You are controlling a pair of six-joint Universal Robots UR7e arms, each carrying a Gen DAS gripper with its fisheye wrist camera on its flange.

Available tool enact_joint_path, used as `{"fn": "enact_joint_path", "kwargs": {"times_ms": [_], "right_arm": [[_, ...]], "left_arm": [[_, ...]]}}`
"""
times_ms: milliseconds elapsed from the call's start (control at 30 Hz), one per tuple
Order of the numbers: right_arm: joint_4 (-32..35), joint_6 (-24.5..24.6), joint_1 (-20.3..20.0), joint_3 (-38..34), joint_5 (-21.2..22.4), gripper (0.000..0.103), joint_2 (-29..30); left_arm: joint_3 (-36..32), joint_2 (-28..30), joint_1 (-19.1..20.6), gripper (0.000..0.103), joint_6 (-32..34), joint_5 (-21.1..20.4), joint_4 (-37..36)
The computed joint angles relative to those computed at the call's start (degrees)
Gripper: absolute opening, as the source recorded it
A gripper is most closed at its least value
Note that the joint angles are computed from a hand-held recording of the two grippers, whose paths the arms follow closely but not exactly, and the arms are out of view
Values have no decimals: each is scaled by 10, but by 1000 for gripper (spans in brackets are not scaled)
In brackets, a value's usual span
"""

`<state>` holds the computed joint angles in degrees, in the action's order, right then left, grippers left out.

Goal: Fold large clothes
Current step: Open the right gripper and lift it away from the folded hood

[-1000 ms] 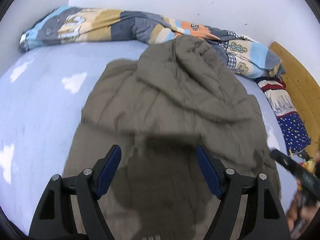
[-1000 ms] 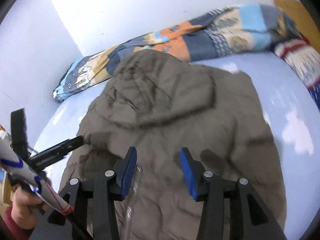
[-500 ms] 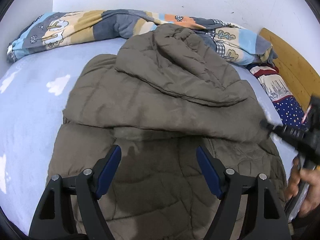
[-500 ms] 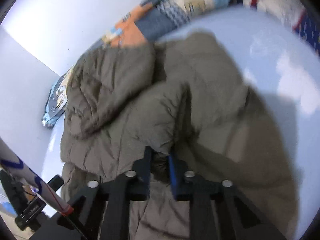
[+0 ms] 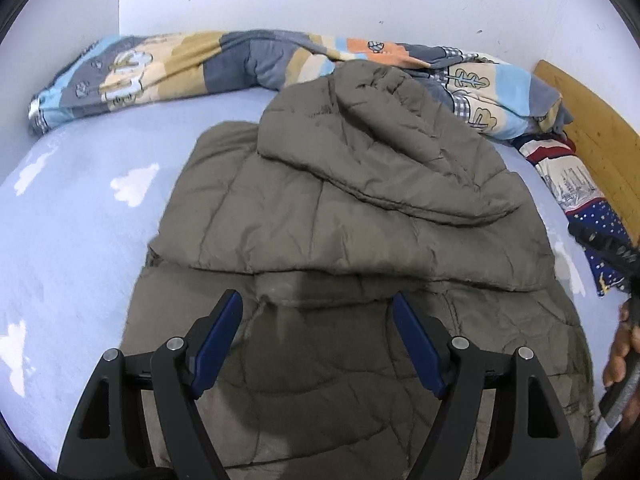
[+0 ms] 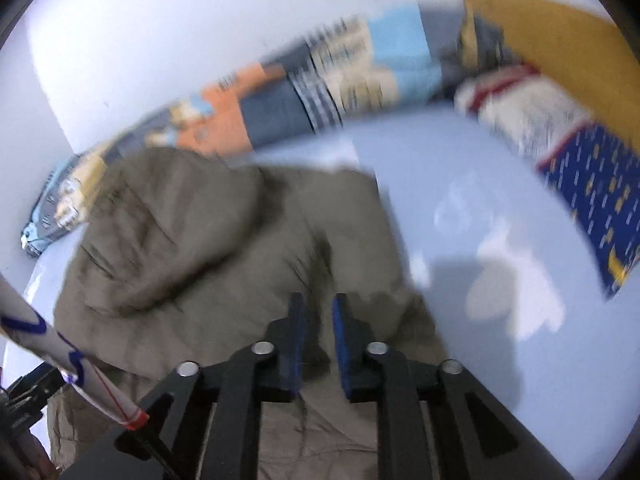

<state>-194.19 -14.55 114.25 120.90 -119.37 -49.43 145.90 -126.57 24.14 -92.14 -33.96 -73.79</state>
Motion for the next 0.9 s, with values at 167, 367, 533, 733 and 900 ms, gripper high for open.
{"fn": "enact_joint_path", "kwargs": {"times_ms": [167,367,533,733,900], "right_arm": [[24,-6,9,0,51,35,18],[19,-39,33,-29,65,35,61],[80,-17,31,-82,32,35,114],[127,5,23,-89,20,35,121],[154,23,43,-16,67,38,21]], "left_arm": [[-1,2,8,76,8,0,-5],[-9,3,8,76,1,12,10],[-8,9,35,76,20,3,-16],[-3,26,102,76,51,-28,-71],[-11,-22,23,76,-8,-28,6]]}}
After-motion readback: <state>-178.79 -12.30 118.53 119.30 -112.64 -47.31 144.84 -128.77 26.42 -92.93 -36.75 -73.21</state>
